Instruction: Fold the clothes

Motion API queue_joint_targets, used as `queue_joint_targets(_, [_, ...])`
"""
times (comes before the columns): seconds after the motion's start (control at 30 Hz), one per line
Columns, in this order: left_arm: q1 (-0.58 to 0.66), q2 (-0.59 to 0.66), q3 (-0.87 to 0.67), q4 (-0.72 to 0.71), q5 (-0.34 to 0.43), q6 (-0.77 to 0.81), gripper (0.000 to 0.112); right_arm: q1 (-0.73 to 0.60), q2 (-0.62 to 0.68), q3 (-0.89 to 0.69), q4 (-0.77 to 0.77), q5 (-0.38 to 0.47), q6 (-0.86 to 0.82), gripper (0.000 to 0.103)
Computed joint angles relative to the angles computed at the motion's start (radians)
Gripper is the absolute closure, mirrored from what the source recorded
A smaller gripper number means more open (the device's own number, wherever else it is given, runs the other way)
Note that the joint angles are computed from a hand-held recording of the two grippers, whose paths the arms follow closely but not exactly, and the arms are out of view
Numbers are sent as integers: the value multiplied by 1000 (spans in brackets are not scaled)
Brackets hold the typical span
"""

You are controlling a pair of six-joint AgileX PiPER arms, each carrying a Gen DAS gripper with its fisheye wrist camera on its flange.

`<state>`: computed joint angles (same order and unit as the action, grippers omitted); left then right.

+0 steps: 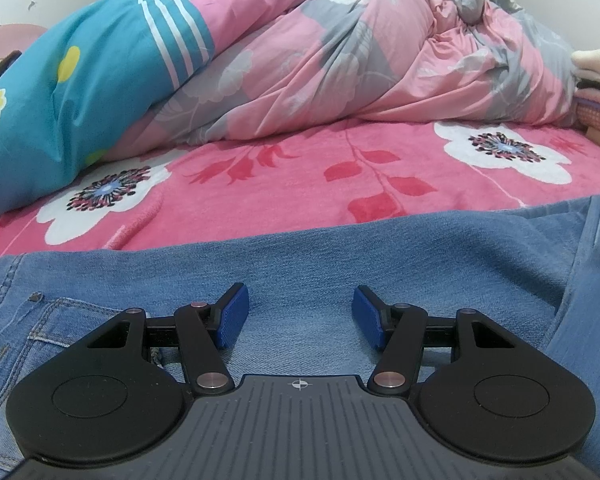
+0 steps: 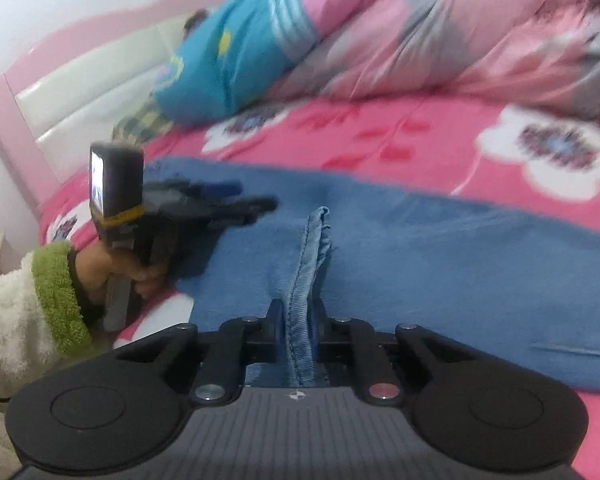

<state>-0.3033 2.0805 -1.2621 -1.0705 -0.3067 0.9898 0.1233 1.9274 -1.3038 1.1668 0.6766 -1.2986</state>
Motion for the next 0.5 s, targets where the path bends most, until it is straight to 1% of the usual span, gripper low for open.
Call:
queue_joint_targets(0.1, [0, 0, 0, 0, 0, 0, 54, -82, -86, 84, 117, -66, -65, 91])
queue_joint_targets(0.17, [0, 0, -1, 0, 0, 1, 54, -169, -159, 141, 195, -95, -118, 91])
queue_joint_targets(0.3, [1, 1, -2, -1, 1, 3, 54, -324, -279, 220, 287, -199, -207, 91])
queue_joint_targets(0.4, [0, 1, -2, -5, -1, 10, 54, -416, -297, 234, 315, -277, -221, 91])
queue_joint_targets(0.43, [0, 1, -3, -9, -2, 14, 54, -441, -299, 241, 319, -314, -229, 91])
queue_joint_targets(0.5, [-1, 1, -3, -15, -3, 23, 54, -473, -282, 247, 364, -368, -270, 91])
